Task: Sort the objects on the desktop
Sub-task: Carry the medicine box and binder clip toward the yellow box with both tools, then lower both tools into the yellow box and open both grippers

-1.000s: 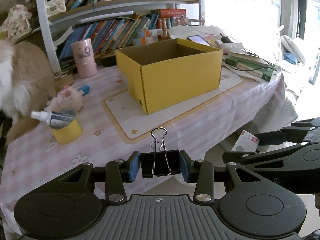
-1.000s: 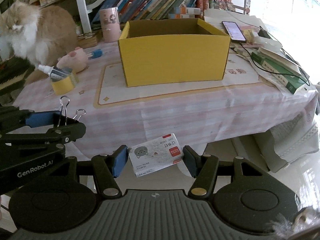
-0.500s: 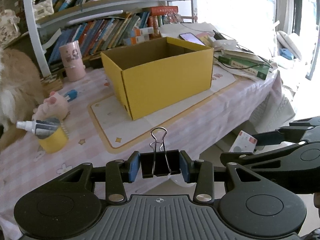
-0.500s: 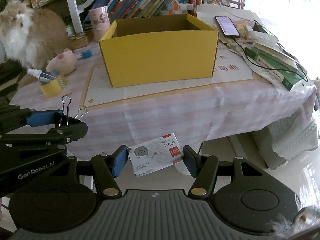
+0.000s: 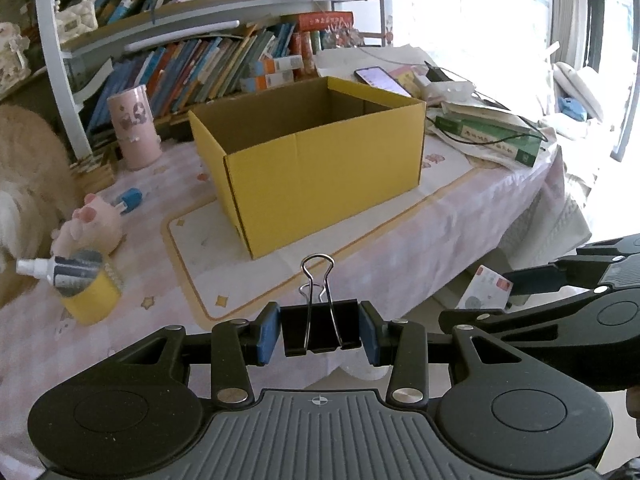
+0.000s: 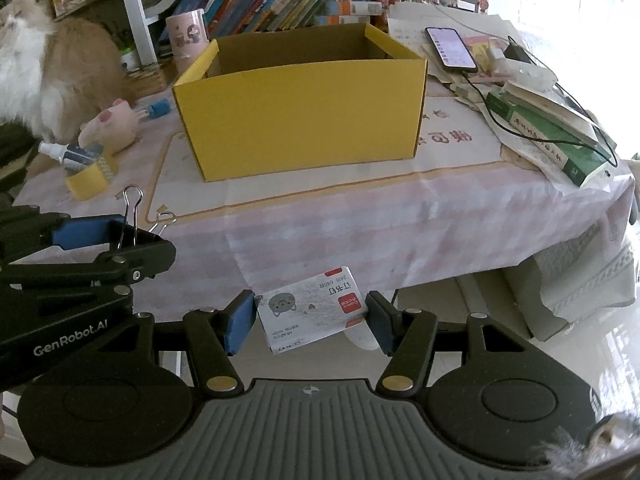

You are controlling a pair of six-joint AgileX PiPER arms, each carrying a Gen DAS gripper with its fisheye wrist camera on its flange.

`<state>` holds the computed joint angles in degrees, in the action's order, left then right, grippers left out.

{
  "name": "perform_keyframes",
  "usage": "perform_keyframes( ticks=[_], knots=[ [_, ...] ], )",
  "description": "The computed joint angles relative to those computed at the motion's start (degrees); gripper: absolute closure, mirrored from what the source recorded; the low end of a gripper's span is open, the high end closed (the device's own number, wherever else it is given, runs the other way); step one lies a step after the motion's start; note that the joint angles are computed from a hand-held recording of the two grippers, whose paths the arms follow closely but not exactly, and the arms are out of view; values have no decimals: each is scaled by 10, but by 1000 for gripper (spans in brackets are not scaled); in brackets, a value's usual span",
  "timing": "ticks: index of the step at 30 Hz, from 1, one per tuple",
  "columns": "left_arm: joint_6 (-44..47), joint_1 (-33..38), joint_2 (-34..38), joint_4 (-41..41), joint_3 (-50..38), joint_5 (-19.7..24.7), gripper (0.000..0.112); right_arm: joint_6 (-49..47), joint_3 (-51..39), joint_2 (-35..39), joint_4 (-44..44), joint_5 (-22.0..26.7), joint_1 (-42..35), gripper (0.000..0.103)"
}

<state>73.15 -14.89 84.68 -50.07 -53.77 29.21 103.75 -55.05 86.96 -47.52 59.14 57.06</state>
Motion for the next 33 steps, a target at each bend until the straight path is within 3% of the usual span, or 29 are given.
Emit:
perform_keyframes(
  ticks=[15,22,27,33],
  knots=[
    [32,-50,43,-81,-74,-64,72,-106,-4,-33,-65,-40,-101,45],
    [-17,-81,73,-85,-135,-109,72,-184,-8,-59,-114,-96,-177,46],
    [-142,-109,109,6,-191,-150,72,-259,-23,-62,-133,-168,-250,46],
    [-395,-131,168,227,-280,-153,72,-393,-58,-40,-105,-278,-352,45]
  ],
)
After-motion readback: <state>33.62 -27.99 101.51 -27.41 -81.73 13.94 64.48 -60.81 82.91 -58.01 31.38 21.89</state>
